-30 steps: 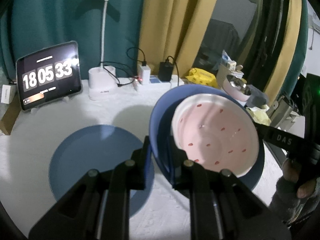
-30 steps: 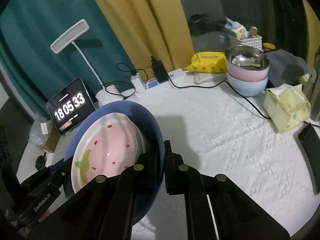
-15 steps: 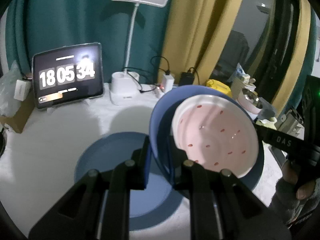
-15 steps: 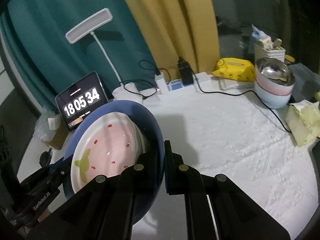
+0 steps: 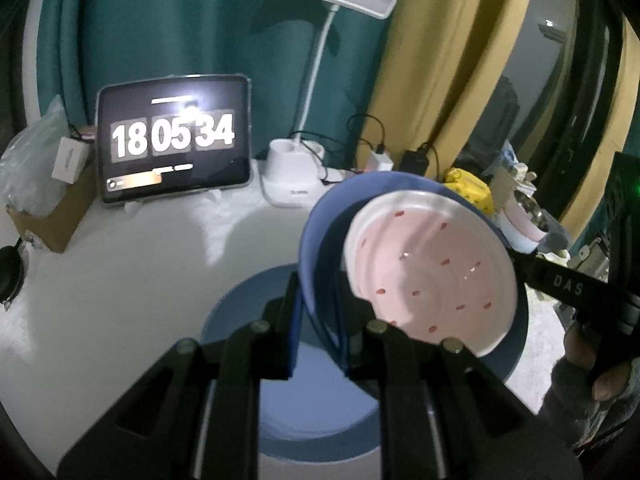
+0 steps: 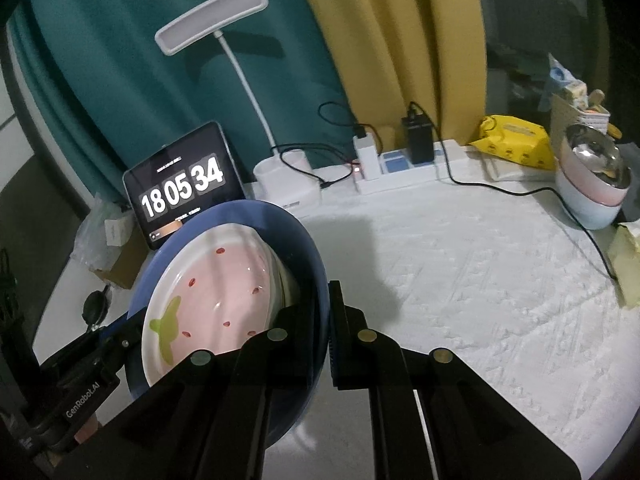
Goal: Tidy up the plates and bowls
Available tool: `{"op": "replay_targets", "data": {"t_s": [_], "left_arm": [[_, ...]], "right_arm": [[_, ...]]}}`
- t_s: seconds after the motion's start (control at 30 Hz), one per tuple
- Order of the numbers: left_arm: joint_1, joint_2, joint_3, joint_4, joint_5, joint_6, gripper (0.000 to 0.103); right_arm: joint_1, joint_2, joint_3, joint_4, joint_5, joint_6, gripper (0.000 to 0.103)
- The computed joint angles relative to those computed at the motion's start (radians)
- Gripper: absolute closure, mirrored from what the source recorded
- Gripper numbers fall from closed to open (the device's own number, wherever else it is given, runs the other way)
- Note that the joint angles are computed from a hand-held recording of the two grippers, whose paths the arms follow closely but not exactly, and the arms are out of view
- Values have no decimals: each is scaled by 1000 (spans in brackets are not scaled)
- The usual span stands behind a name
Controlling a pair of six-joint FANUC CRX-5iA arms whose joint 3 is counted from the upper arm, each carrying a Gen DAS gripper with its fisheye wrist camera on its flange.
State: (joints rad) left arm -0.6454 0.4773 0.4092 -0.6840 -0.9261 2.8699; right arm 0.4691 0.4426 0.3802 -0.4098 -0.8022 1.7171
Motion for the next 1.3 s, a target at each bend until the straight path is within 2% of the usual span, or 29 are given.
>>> {"op": "replay_targets", "data": {"t_s": [0.8,1.3], "left_arm": [[64,-14,-77,75,2,-9,89],[71,-6,-65,73,6,-13,88]], "right_arm": [[56,124,120,21,-91,-47,95],[61,142,131,46,-86,-59,93]]}}
